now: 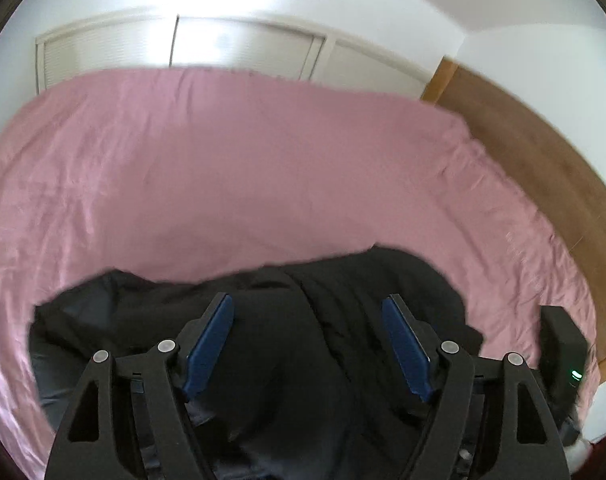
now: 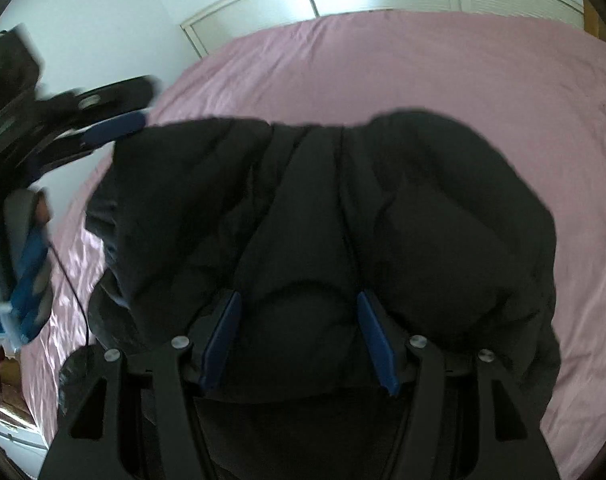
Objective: Fold large clothes
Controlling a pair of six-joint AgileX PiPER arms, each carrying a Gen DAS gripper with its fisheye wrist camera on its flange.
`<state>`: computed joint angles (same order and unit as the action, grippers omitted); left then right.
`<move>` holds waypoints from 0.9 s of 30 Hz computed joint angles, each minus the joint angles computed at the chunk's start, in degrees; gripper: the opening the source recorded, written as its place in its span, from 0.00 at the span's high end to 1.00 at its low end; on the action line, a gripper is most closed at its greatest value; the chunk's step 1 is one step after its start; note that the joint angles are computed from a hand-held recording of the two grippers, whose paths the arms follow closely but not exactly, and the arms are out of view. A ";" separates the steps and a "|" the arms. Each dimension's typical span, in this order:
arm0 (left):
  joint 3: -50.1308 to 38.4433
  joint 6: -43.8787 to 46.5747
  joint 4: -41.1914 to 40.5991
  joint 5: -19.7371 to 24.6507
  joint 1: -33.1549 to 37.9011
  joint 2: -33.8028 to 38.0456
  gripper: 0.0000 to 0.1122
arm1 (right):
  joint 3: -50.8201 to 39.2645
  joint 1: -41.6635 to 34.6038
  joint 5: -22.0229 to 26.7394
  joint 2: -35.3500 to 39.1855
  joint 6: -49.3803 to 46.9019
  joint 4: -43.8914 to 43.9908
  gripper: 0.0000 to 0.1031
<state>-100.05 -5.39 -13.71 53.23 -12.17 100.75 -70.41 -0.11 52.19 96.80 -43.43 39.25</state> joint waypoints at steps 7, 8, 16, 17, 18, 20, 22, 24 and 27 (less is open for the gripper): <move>22.43 -5.76 5.60 -8.74 -4.00 -6.09 0.35 | 8.07 -3.70 -2.07 -0.95 -7.11 4.42 0.42; 26.06 -6.56 6.05 -10.84 -4.63 -7.68 0.35 | 8.91 -3.69 -2.62 -1.15 -7.85 4.43 0.41; 31.04 -17.85 14.83 -15.85 -8.80 -7.20 0.35 | 12.87 -1.01 -8.49 -2.74 -5.16 0.72 0.40; 29.93 -17.56 14.69 -14.73 -8.73 -7.13 0.35 | 12.09 -0.76 -7.72 -3.08 -3.78 -0.29 0.40; 28.95 -16.99 14.51 -13.87 -8.48 -7.04 0.35 | 11.24 -0.56 -6.89 -3.55 -2.51 -1.30 0.40; 26.78 -16.53 14.84 -11.20 -8.46 -7.82 0.35 | 9.48 -0.85 -4.69 -4.68 -1.21 -2.30 0.40; 25.49 -16.37 15.17 -9.49 -8.61 -8.54 0.35 | 7.49 -0.84 -2.53 -6.80 0.18 -3.36 0.40; 24.82 -15.80 15.05 -8.95 -8.34 -9.44 0.35 | 5.67 -2.39 0.34 -8.78 -0.40 -2.41 0.40; 22.96 -15.06 15.63 -8.73 -8.33 -12.01 0.35 | 1.46 -4.23 2.56 -9.97 -1.42 -0.09 0.40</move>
<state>-77.09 -20.45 1.92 44.50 -20.50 88.74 -68.96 -4.34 54.75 86.83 -44.84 39.16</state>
